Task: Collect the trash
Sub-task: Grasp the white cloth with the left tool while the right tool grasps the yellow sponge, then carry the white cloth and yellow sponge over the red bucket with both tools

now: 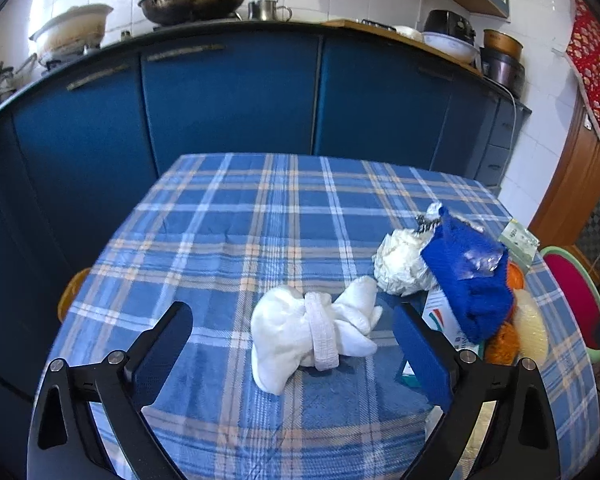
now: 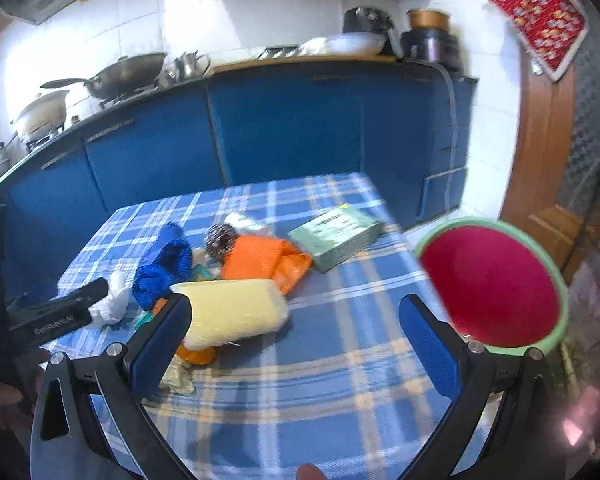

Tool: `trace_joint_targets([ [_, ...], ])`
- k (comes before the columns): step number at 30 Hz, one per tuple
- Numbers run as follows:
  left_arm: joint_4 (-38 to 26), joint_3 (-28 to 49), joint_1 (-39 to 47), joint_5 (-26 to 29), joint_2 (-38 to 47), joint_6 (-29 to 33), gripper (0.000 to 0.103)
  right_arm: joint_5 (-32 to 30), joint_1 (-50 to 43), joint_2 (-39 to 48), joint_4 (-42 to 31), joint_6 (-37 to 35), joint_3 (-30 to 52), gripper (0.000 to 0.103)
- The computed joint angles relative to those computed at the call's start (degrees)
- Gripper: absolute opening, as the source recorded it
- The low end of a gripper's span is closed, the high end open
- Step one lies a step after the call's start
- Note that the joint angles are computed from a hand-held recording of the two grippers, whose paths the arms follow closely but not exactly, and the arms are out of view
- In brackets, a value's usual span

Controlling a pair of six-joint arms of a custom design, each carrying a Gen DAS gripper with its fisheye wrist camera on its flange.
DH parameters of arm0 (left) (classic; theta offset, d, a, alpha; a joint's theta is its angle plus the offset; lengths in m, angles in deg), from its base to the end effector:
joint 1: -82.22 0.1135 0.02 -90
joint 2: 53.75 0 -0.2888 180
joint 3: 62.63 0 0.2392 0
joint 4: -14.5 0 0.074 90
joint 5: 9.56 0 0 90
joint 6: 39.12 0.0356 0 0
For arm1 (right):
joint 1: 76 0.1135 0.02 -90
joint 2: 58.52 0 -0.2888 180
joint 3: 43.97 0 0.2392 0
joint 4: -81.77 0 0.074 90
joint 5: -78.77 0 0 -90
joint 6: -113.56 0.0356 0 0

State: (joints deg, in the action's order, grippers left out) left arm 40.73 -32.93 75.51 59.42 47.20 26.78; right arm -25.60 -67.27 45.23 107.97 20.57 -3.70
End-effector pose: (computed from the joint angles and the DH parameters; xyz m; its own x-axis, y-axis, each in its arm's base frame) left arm 0.2275 -0.0139 0.0947 -0.5830 -0.3152 -0.7488 -0.4172 0.9070 -0.0570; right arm 0.2772 0.0515 0.1143 -0.5800 -0.1402 -0.8024 -0.3730 0.9215 0.1086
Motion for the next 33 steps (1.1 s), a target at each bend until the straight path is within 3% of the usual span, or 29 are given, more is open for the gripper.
trace_joint_targets([
  [7, 1.9, 2.1, 4.4, 6.8, 5.3, 1.4, 0.096, 0.2, 3.3, 7.5, -7.5, 0.6, 9.1, 0.102],
  [11, 2.7, 2.6, 6.0, 9.8, 7.1, 1.1, 0.072, 0.8, 4.8, 10.2, -11.1, 0.2, 12.8, 0.102],
  [17, 2.9, 3.7, 8.0, 14.3, 9.5, 1.0, 0.059, -0.5, 5.1, 13.5, -14.6, 1.3, 16.6, 0.102],
  [19, 3.4, 3.7, 8.3, 14.6, 9.6, 1.0, 0.053, -1.6, 4.7, 14.1, -15.7, 2.4, 17.6, 0.096],
  [20, 3.8, 3.6, 8.4, 14.8, 9.9, 1.0, 0.053, -2.3, 4.4, 14.4, -16.3, 2.7, 18.1, 0.089],
  [24, 4.1, 3.5, 8.8, 15.3, 9.9, 1.0, 0.048, -4.4, 3.3, 15.1, -17.0, 2.9, 18.7, 0.08],
  [33, 3.9, 0.6, 7.8, 14.2, 4.7, -0.4, 0.041, -4.8, 2.7, 11.6, -11.4, 1.5, 13.5, 0.074],
])
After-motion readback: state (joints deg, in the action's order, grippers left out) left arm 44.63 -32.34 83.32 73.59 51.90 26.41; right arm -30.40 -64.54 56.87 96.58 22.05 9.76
